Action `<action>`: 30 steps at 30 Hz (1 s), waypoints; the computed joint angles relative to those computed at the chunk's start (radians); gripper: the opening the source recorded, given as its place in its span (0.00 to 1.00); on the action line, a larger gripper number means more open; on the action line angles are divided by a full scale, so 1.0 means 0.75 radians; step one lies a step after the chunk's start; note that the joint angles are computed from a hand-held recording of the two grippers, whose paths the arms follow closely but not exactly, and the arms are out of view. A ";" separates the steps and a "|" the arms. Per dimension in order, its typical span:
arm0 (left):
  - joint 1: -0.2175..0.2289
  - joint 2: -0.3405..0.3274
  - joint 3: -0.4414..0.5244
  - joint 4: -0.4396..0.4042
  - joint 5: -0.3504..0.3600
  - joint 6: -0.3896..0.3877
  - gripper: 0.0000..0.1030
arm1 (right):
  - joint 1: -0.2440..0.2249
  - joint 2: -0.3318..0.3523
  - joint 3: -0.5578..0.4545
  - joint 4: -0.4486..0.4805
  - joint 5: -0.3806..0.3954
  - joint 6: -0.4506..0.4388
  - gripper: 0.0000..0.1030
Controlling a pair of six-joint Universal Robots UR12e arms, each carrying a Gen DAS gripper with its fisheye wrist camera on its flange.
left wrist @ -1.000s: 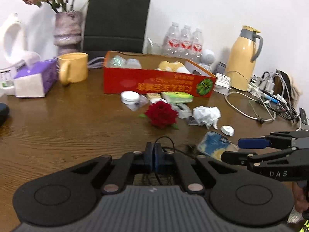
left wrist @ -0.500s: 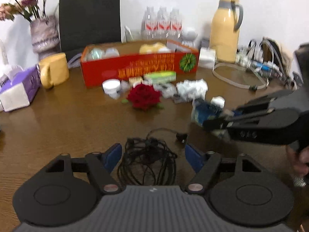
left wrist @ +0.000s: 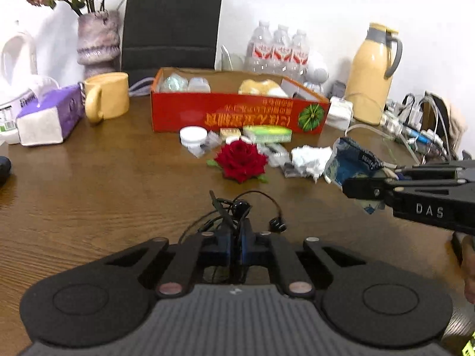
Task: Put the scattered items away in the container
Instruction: 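Carry the packet and earphones into the box and open both tools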
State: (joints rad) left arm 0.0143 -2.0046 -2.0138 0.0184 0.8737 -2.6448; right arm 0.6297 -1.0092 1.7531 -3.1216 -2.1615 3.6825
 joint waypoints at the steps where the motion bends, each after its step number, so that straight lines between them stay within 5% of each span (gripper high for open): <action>1: 0.003 0.005 -0.003 0.019 -0.009 -0.013 0.06 | 0.005 -0.003 0.000 -0.009 -0.011 -0.006 0.09; 9: 0.008 -0.002 0.033 0.263 -0.107 -0.208 0.06 | 0.027 -0.009 -0.022 -0.104 -0.101 -0.031 0.09; 16: -0.060 -0.096 0.190 0.383 -0.077 -0.426 0.06 | -0.041 0.022 -0.099 -0.137 -0.112 -0.060 0.09; 25: -0.211 -0.280 0.603 0.217 0.118 -0.507 0.06 | -0.209 0.086 -0.293 -0.067 -0.017 -0.103 0.09; 30: -0.258 -0.373 0.843 -0.081 0.133 -0.448 0.06 | -0.303 0.100 -0.374 0.047 0.171 -0.127 0.09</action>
State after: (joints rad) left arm -0.1794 -2.2844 -1.3819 -0.0425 0.9736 -2.9810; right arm 0.4024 -0.9340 1.4723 -3.0862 -2.0332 3.5873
